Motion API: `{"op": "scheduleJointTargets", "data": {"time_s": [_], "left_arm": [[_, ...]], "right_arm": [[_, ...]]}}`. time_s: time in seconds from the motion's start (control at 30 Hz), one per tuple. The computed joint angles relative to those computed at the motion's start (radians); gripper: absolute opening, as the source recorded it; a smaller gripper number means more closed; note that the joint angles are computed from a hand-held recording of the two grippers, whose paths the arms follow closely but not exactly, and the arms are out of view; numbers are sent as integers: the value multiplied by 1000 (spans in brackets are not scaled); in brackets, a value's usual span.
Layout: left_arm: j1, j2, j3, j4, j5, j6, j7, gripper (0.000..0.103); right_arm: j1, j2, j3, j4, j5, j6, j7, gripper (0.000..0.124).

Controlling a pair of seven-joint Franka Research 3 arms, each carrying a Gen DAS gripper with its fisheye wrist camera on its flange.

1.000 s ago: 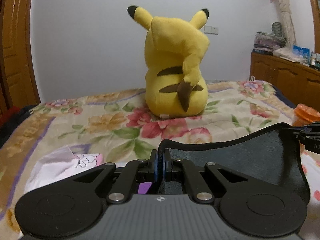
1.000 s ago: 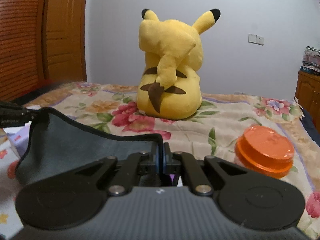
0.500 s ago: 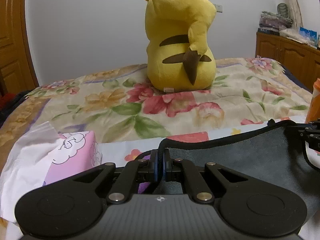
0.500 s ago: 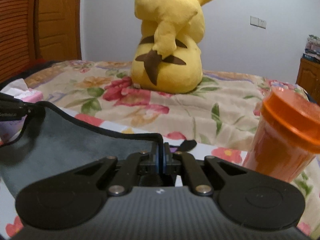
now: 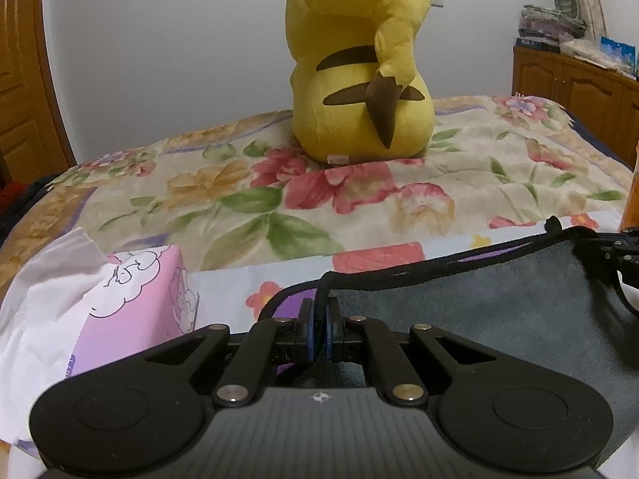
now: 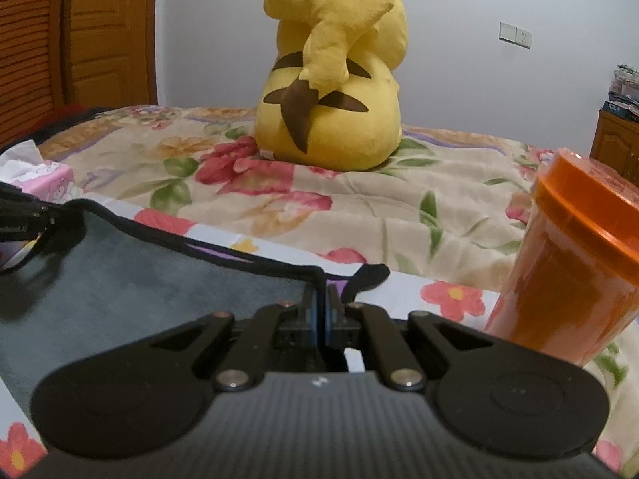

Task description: Fold towel

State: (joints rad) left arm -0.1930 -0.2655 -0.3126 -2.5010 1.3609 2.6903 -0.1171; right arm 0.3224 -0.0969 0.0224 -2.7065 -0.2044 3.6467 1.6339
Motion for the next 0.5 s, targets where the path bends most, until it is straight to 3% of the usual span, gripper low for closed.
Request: {"op": "scheduleJointTargets", "data": {"time_s": [0.1,0.17,0.23,0.27,0.3,0.37,0.5], "left_arm": [[0,3,1,-1,-1,-2,-1,15],[2,0,2,-5,10,5,-18,34],[2,-4,2,-9,15,11,-27,46],[1,-6,3,-11,13,16,-28,52],[-1,-9,4,-13,7,20,-22,55],[-5,-17,2,-17,-11,23,-6,66],[-14,-51,-3,-34,-68,48,47,77]], "right_arm": [[-1,9,-1,5,-6,-2,3,5],[-4,12,14,2,30,5,-35,10],[-3,8,14,-2,34,-1,-32,22],[-2,6,12,-5,30,-1,-27,41],[-2,4,6,-10,16,12,-19,50],[-3,-9,10,-20,23,10,-32,51],[18,-67,-23,-45,-8,-22,2,52]]}}
